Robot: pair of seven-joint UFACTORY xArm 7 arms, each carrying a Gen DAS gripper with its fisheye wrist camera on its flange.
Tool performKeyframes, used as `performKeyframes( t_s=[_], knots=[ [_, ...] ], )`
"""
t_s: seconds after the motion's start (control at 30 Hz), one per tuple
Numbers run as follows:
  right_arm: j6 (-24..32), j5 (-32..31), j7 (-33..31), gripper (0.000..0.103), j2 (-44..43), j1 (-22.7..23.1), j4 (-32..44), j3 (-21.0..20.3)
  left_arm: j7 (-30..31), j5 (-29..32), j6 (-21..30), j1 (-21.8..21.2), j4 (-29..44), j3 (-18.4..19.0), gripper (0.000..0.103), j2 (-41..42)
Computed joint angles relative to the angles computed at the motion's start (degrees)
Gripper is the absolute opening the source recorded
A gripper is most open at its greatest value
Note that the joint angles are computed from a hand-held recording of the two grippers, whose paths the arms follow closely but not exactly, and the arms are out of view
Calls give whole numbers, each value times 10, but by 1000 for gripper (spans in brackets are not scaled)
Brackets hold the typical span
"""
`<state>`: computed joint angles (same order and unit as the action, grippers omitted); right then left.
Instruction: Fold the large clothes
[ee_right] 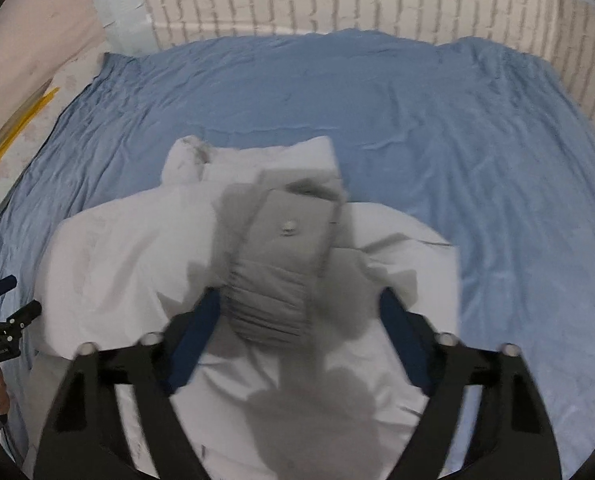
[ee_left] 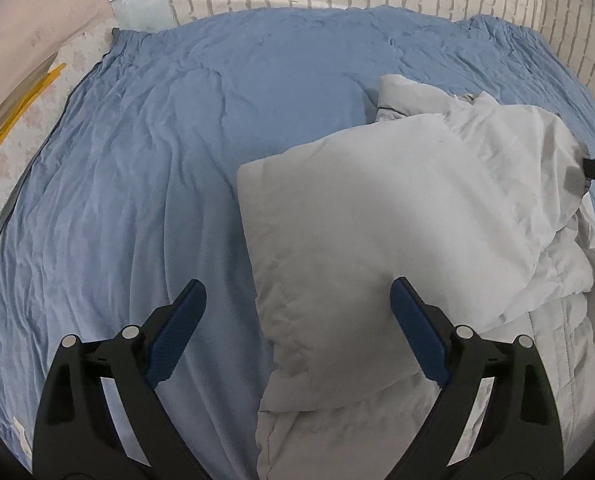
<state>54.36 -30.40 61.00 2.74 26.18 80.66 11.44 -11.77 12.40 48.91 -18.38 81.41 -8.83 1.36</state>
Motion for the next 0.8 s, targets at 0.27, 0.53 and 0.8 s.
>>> performKeyframes(
  t_s=[0.27, 0.53, 0.8],
  knots=[
    [-66, -4, 27, 8, -40, 2, -47, -1, -2, 4, 2, 1, 7, 1, 92, -9],
    [44, -36, 67, 6, -145, -19, -51, 71, 9, -25, 3, 15, 0, 4, 93, -43],
    [173, 17, 78, 0, -202, -40, -159, 72, 12, -24, 13, 18, -4, -5, 93, -51]
  ],
)
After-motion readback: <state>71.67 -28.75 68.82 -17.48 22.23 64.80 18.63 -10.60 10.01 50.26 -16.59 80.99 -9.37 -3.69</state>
